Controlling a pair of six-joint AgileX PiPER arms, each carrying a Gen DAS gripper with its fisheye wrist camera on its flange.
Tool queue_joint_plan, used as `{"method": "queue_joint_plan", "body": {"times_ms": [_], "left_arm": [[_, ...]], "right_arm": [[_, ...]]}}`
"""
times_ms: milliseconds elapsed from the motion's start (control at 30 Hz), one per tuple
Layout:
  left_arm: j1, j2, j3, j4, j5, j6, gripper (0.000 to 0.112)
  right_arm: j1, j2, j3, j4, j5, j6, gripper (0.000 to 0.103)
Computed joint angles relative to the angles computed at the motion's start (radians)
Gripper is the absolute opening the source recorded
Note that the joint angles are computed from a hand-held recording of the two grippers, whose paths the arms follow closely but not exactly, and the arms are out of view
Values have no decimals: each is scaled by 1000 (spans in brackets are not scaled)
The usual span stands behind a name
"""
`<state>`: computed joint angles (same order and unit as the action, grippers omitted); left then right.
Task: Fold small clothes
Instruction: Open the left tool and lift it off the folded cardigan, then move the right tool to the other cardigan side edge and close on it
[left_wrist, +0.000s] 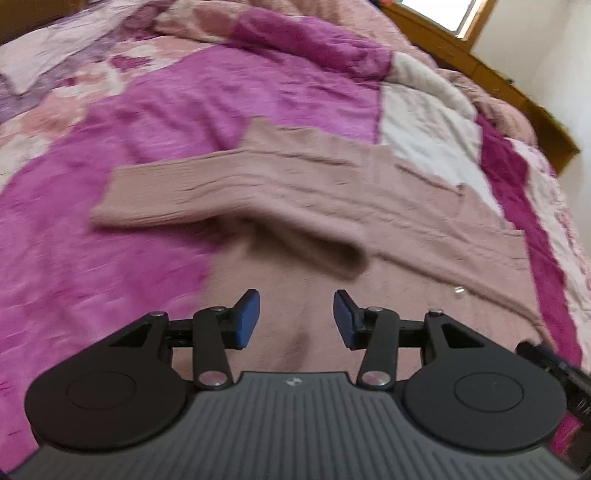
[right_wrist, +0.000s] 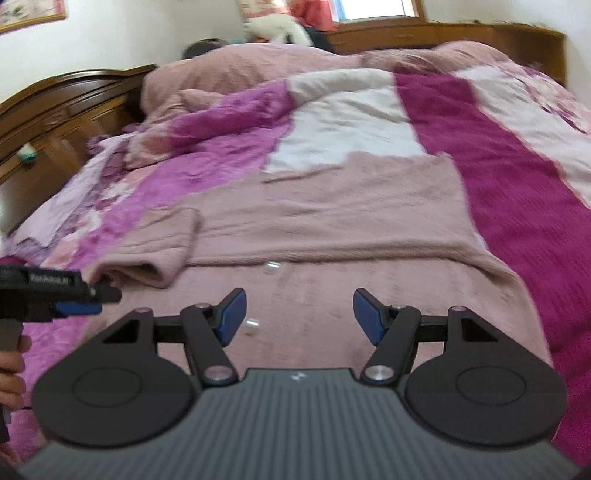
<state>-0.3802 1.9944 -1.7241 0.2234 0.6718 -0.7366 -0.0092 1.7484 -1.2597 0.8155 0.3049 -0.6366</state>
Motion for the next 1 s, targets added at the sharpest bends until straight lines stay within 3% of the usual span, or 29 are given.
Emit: {"method": "queue_joint_plan", "body": {"times_ms": [367, 633, 833, 933, 1000], "left_arm": [[63, -164, 227, 106, 21, -125, 53], [116, -237, 333, 148, -2, -191, 53], [159, -252, 376, 162, -2, -205, 53], [182, -261, 400, 142, -25, -203, 53], [190, -265, 412, 143, -34, -214, 53]], "right_arm": [[175, 124, -240, -56, 81, -32, 66], [301, 301, -513, -256, 167, 59, 66], [365, 433, -724, -337, 258, 27, 66], [416, 489, -800, -528, 231, 107, 66], [441, 547, -891, -643, 267, 158, 66]]}}
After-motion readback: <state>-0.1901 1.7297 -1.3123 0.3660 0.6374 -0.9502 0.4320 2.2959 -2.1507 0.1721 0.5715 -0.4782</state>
